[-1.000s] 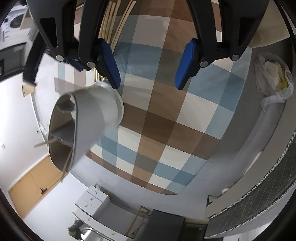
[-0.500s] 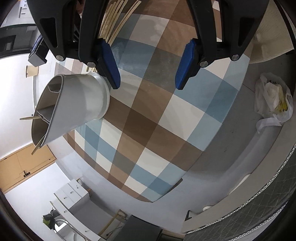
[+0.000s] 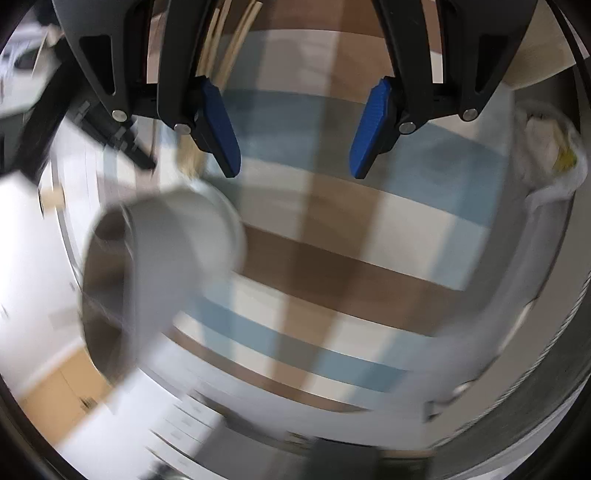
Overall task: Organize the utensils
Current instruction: 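Close the right gripper on one chopstick from the pile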
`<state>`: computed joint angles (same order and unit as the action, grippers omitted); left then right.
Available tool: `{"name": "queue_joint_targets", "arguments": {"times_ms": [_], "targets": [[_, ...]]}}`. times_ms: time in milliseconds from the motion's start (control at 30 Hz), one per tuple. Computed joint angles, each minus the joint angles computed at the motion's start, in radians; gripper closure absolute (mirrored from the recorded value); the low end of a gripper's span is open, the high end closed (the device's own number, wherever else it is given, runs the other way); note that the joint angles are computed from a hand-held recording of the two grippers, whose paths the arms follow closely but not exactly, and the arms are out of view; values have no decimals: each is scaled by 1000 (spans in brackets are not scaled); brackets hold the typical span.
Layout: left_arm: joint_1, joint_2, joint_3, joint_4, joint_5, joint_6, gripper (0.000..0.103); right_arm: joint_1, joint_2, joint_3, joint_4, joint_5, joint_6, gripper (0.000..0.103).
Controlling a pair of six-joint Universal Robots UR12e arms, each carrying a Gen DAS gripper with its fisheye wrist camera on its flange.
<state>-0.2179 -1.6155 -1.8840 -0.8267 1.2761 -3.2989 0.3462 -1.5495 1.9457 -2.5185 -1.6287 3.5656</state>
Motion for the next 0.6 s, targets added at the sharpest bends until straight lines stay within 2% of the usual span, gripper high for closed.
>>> {"name": "queue_joint_targets", "arguments": {"times_ms": [167, 267, 367, 433, 500, 600], "targets": [[-78, -17, 7, -22, 75, 151, 47, -65, -77, 77, -166, 110, 135, 99], [-88, -16, -9, 8, 87, 141, 47, -94, -107, 116, -220, 156, 211, 99], [-86, -28, -4, -25, 74, 119, 47, -116, -124, 143, -244, 195, 267, 99], [-92, -38, 6, -56, 82, 94, 47, -116, -132, 147, -238, 198, 269, 99], [-97, -39, 5, -55, 72, 106, 47, -111, -138, 147, -250, 190, 256, 99], [-120, -39, 6, -33, 123, 141, 47, -103, -142, 143, -268, 175, 229, 99]]}}
